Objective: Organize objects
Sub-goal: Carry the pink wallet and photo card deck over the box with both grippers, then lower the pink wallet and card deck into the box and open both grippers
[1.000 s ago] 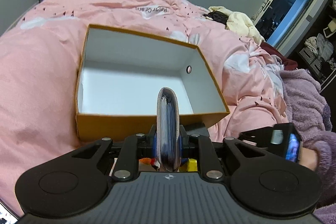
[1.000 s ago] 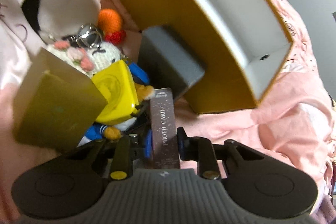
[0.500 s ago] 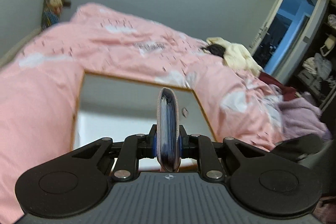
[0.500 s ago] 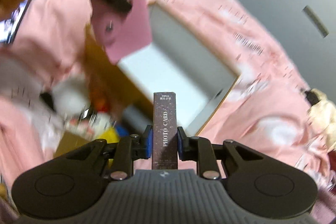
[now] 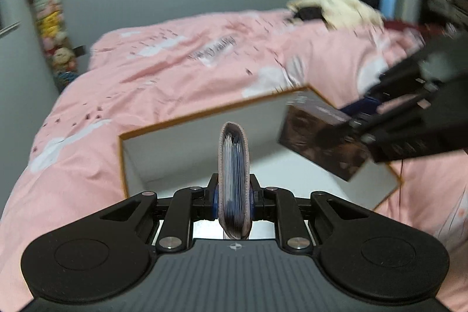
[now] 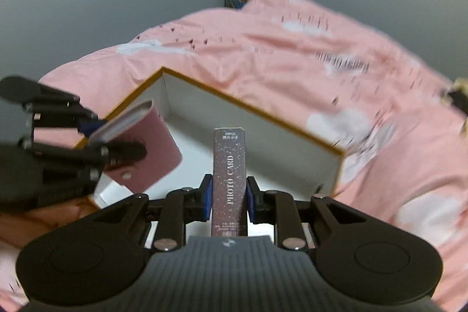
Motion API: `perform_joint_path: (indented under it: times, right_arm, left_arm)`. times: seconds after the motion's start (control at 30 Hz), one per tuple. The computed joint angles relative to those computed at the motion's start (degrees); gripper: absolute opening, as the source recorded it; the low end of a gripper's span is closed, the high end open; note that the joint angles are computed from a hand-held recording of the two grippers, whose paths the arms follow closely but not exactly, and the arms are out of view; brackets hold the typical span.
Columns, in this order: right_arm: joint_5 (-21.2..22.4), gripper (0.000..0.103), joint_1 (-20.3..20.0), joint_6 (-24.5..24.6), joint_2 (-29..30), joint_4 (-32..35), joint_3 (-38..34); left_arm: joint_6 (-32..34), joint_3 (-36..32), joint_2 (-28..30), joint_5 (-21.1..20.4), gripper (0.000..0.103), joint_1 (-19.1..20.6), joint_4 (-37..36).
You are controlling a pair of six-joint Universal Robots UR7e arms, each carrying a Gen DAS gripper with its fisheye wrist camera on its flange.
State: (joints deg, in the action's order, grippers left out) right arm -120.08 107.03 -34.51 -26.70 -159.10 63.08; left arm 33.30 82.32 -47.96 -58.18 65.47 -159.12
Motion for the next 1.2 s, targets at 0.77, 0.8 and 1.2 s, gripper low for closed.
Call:
perform_joint_path:
  times: [0.77,0.8,1.2]
  right_arm:
    - [5.53,0.024,-4.69,14.3,4.58,7.69,-4.85]
    - [5.31,0.024,-4.7,14.52,4.85,8.14,-5.25]
    - [7.18,0.024,-4.45,16.9,6.45,12.0,-7.87]
  left_arm:
    - [52.63,-4.29,6.26,11.34,0.023,1.32,11.32]
    - [51.51,-4.57,6.06,11.82,0.025,1.28,13.1]
    - [22.35,-18.51,4.39,3.32,0.047,2.4,47.13]
